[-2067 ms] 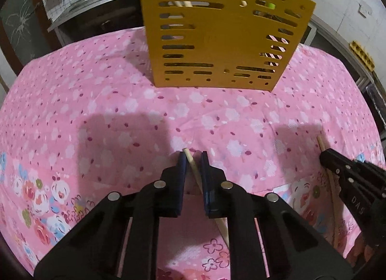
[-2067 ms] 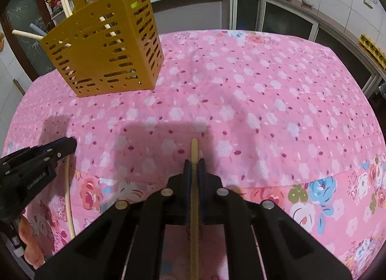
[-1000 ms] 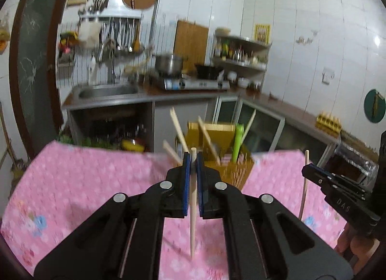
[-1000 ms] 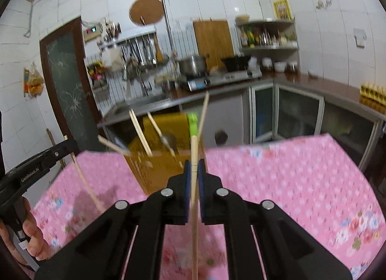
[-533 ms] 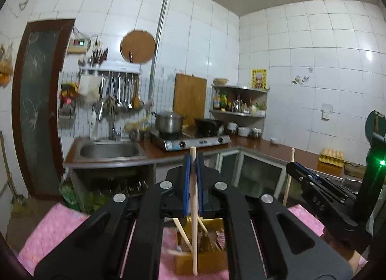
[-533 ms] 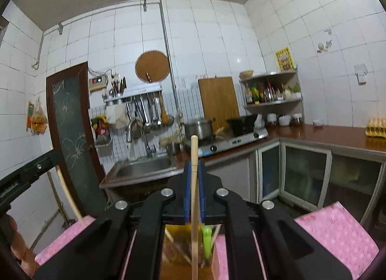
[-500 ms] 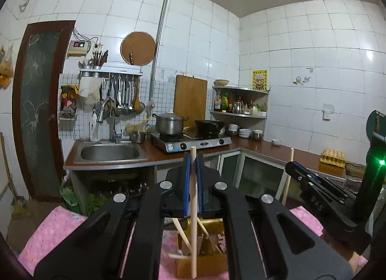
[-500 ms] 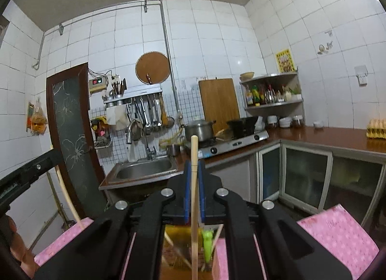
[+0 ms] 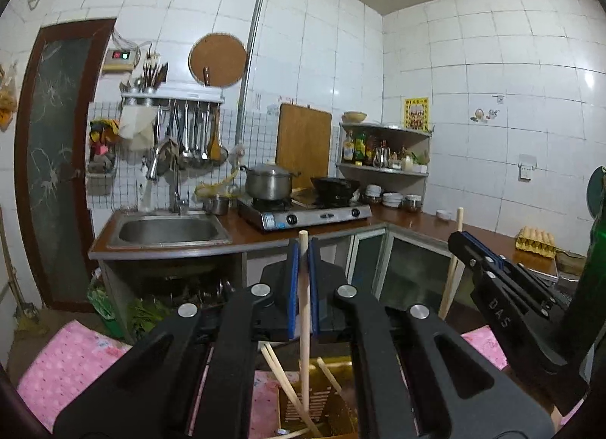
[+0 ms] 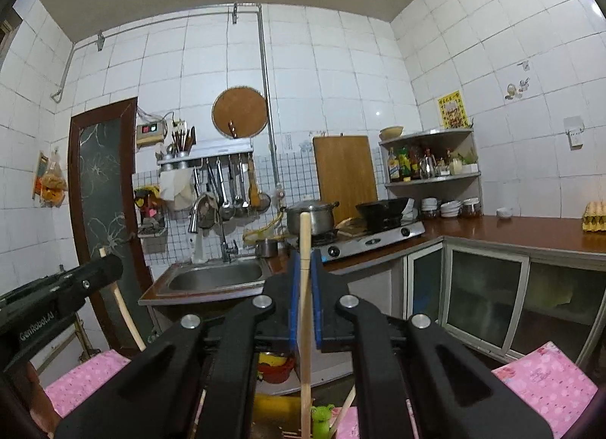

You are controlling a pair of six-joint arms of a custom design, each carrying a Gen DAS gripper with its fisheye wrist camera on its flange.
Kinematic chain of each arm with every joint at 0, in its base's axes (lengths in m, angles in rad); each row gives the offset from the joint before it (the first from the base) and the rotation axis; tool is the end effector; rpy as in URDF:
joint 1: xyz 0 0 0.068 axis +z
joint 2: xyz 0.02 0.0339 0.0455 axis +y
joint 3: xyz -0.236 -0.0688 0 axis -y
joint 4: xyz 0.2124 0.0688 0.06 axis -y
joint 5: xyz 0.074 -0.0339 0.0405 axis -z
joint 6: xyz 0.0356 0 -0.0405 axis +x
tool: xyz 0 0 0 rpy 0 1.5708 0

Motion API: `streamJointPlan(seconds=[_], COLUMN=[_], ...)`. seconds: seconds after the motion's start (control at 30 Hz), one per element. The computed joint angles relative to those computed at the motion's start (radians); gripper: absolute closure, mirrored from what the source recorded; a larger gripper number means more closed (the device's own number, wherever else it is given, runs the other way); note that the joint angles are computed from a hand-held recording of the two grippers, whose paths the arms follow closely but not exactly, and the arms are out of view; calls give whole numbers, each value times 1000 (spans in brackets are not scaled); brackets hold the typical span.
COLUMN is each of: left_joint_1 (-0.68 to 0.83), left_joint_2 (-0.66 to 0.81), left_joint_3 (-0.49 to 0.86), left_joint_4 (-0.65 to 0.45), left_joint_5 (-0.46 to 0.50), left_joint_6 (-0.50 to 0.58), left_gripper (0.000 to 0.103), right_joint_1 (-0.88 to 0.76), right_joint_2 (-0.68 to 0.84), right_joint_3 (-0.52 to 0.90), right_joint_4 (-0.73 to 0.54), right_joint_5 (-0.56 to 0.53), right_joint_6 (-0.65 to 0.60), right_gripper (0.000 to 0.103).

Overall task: Organize utensils
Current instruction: 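Lift both chopsticks and insert them into the yellow holder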

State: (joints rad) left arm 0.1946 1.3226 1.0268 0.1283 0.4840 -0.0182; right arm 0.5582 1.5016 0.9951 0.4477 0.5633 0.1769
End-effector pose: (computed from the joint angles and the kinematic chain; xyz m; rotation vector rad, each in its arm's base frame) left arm 0.2845 0.0392 0.3202 0.1712 1.7190 -0.2899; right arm 0.2836 0.1547 0.2922 0.1226 1.6169 0.1076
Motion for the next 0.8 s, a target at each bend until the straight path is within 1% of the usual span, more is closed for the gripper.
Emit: streamJointPlan(seconds=[0.13, 0.2, 0.33, 0.5, 0.57, 0.63, 0.67, 0.7, 0.73, 0.77, 0.8], left_joint_1=[-9, 1, 23, 54, 60, 69, 81, 95, 110, 127, 149], left_joint_2=[55, 79, 91, 141, 148, 136, 113, 87, 60, 28, -6], left_joint_3=[-43, -69, -155, -191, -207, -203, -207, -214, -225, -234, -243], left_joint_4=[34, 36, 83, 91, 93, 56, 29, 14, 6, -6, -21], left_joint_5=[-12, 7, 20, 34, 25, 34, 43, 54, 64, 76, 92], left_joint_6=[39, 56, 104, 132, 146, 167, 175, 174, 169, 165, 163], left_gripper=[99, 99, 99, 98, 98, 91, 81, 73, 60, 48, 40], right_joint_1=[-2, -6, 6, 12, 9, 0, -4, -8, -7, -4, 4], right_joint_2=[44, 51, 73, 104, 116, 120, 115, 100, 86, 64, 35], right_joint_3=[-66, -122, -216, -283, -289, -289, -289, -282, -283, -294, -313], right_joint_4=[83, 123, 177, 216, 201, 167, 145, 91, 64, 43, 36], right_joint_5=[-23, -47, -57, -49, -55, -91, -107, -128, -133, -133, -127], right_joint_6=[-10, 1, 9, 47, 71, 99, 111, 131, 147, 165, 179], right_gripper=[97, 97, 97, 97, 97, 96, 95, 92, 70, 54, 53])
